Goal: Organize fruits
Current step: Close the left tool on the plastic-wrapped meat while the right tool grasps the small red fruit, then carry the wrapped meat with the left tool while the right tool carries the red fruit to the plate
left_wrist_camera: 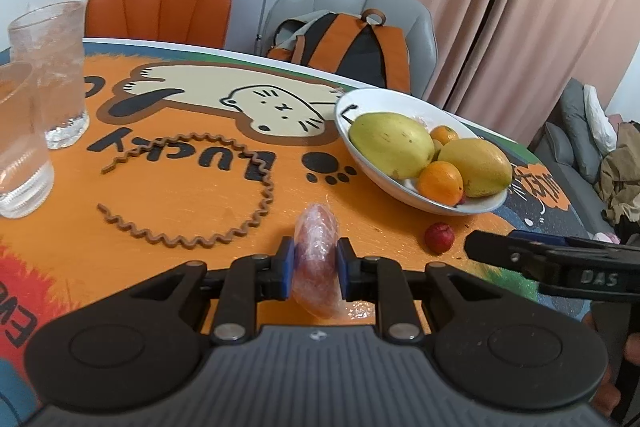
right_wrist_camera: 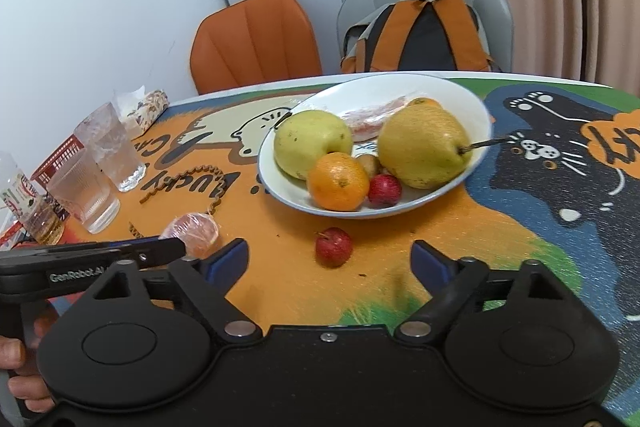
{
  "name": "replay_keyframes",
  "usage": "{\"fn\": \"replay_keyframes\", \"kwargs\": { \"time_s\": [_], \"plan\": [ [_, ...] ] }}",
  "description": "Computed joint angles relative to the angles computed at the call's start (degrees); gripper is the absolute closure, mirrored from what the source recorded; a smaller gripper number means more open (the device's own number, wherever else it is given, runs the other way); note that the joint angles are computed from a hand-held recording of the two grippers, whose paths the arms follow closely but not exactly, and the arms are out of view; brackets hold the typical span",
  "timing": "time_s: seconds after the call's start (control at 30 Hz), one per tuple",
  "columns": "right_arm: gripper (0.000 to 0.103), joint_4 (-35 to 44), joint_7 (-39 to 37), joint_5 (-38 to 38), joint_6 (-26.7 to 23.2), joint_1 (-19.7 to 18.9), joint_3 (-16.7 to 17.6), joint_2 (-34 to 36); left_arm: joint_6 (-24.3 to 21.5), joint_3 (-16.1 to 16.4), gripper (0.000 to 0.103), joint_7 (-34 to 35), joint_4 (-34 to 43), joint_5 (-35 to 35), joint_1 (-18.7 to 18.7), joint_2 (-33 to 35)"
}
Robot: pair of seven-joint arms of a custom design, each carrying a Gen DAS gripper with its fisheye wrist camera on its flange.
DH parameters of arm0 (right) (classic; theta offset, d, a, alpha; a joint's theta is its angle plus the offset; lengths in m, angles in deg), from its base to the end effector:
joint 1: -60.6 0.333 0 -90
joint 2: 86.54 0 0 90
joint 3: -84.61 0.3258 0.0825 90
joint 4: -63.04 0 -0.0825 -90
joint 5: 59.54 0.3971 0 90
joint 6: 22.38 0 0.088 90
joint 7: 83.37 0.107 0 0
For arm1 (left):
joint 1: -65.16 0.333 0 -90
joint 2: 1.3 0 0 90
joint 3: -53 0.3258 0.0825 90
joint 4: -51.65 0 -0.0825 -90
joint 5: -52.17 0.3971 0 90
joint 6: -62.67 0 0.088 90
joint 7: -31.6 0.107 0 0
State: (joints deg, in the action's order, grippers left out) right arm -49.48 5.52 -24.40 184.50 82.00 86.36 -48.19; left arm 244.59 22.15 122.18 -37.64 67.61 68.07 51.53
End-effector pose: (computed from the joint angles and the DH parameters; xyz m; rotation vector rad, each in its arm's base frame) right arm 0.6268 0.1860 0.2313 -1.3775 1.8308 -0.6097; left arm 0.7099 -0.2834 0.2489 -1.4640 2.2233 -1.1717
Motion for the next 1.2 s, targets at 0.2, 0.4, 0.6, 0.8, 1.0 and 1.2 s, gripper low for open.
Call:
{"fn": "replay_keyframes", "kwargs": {
  "time_s": [0.2,0.4,0.6,0.8,1.0,1.2],
  "plan": [
    [0.029,3.4,-1.8,0.9,-2.7,1.5,-1.6,2.0,0.8,0.7,0.083,-1.0,-0.6,0.0,0.3,-0.5],
    [0.042,6.7,-2.7,4.2,-5.8,4.6,-5.1,4.0,0.9,1.4,0.083,-2.2,-0.4,0.2,0.4,-0.6],
    [0.067,9.2,-3.1,4.8,-9.4,6.8,-7.6,5.2,1.2,1.4,0.083,-2.8,-0.2,0.6,1.1,-0.6],
    [0.08,8.6,-1.2,4.4,-10.4,9.0,-10.3,4.9,1.0,-0.1,0.083,-2.5,0.0,1.0,2.3,0.0],
    [0.081,6.1,-1.6,3.5,-7.7,8.1,-8.7,2.6,1.1,-2.0,0.083,-1.6,0.2,1.3,3.6,0.6],
    [0.081,4.5,-4.2,5.7,-6.3,9.4,-9.3,0.7,1.0,-4.5,0.083,-0.3,0.6,1.7,5.1,1.3]
  ]
}}
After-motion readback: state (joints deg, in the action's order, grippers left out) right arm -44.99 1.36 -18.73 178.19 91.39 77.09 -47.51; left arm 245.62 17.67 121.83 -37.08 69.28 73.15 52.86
